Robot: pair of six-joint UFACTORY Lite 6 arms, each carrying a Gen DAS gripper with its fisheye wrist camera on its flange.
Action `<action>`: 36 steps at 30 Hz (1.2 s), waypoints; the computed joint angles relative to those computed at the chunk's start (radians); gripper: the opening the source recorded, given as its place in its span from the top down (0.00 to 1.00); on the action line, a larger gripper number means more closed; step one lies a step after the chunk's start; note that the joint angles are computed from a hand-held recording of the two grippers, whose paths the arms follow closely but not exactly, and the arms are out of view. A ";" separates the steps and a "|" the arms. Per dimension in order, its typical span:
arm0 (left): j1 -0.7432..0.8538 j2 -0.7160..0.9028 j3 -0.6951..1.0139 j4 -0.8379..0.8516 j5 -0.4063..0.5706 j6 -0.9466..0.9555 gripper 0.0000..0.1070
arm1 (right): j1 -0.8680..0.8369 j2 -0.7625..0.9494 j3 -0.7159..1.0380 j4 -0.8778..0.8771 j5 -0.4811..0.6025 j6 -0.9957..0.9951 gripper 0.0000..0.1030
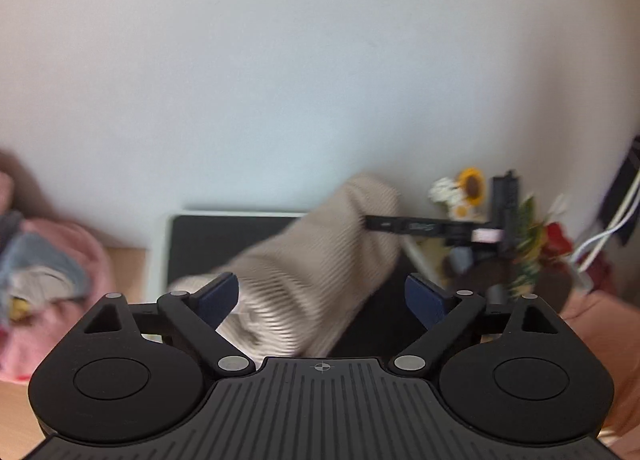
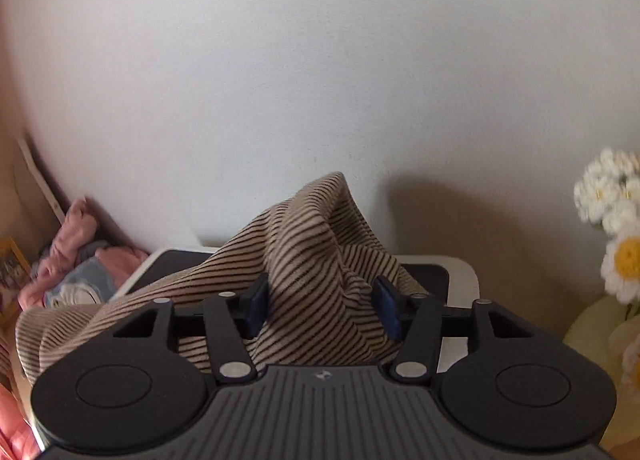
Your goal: Fold clothes
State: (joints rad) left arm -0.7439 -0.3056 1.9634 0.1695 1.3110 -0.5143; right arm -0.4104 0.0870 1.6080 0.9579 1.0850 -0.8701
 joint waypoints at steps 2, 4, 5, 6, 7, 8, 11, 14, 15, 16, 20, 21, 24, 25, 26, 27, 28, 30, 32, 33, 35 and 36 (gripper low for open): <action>0.047 0.000 -0.119 -0.065 -0.054 -0.016 0.14 | -0.016 0.005 -0.037 0.052 0.007 0.020 0.44; 0.050 -0.017 -0.267 -0.035 -0.090 -0.069 0.16 | -0.039 -0.006 -0.080 0.097 0.017 0.027 0.44; 0.073 -0.028 -0.335 -0.042 -0.113 -0.070 0.22 | -0.055 -0.019 -0.102 0.112 0.029 0.028 0.44; 0.093 -0.037 -0.398 -0.044 -0.137 -0.071 0.24 | -0.055 -0.043 -0.134 0.121 0.021 0.029 0.44; 0.094 -0.057 -0.429 -0.020 -0.169 -0.064 0.23 | -0.067 -0.067 -0.163 0.129 0.022 0.025 0.44; 0.120 -0.047 -0.419 -0.016 -0.169 -0.036 0.27 | -0.083 -0.091 -0.188 0.133 0.031 0.031 0.44; 0.270 -0.010 -0.401 -0.072 -0.200 0.106 0.28 | -0.111 -0.200 -0.299 0.136 0.025 0.076 0.43; 0.403 0.074 -0.371 -0.112 -0.270 0.249 0.27 | -0.091 -0.320 -0.411 0.129 -0.012 0.146 0.42; 0.432 0.124 -0.334 -0.120 -0.288 0.286 0.27 | -0.063 -0.353 -0.435 0.113 -0.041 0.182 0.42; 0.451 0.171 -0.301 -0.120 -0.311 0.316 0.27 | -0.010 -0.364 -0.436 0.085 -0.098 0.221 0.42; 0.533 0.317 -0.217 -0.124 -0.397 0.384 0.12 | 0.190 -0.326 -0.382 -0.050 -0.315 0.377 0.41; 0.580 0.326 -0.201 -0.197 -0.376 0.419 0.12 | 0.227 -0.298 -0.357 -0.076 -0.357 0.388 0.41; 0.674 0.259 -0.219 -0.322 -0.304 0.503 0.20 | 0.274 -0.276 -0.293 -0.171 -0.388 0.420 0.40; 0.690 0.204 -0.243 -0.339 -0.287 0.531 0.21 | 0.281 -0.278 -0.274 -0.204 -0.384 0.428 0.40; 0.710 0.154 -0.256 -0.373 -0.270 0.570 0.20 | 0.283 -0.309 -0.273 -0.246 -0.380 0.432 0.40; 0.730 0.122 -0.245 -0.418 -0.254 0.614 0.20 | 0.298 -0.358 -0.281 -0.317 -0.392 0.447 0.40; 0.727 0.118 -0.211 -0.438 -0.249 0.631 0.18 | 0.313 -0.402 -0.287 -0.398 -0.407 0.473 0.40; 0.645 0.168 -0.113 -0.383 -0.298 0.591 0.16 | 0.335 -0.464 -0.295 -0.479 -0.446 0.460 0.43; 0.543 0.261 -0.004 -0.291 -0.367 0.538 0.13 | 0.317 -0.439 -0.240 -0.393 -0.407 0.384 0.54; 0.497 0.317 0.038 -0.234 -0.396 0.515 0.13 | 0.278 -0.422 -0.207 -0.297 -0.352 0.309 0.55; 0.436 0.438 0.119 -0.142 -0.370 0.464 0.14 | 0.243 -0.349 -0.137 -0.219 -0.264 0.267 0.55; 0.427 0.479 0.125 -0.129 -0.348 0.447 0.16 | 0.282 -0.305 -0.110 -0.242 -0.258 0.299 0.56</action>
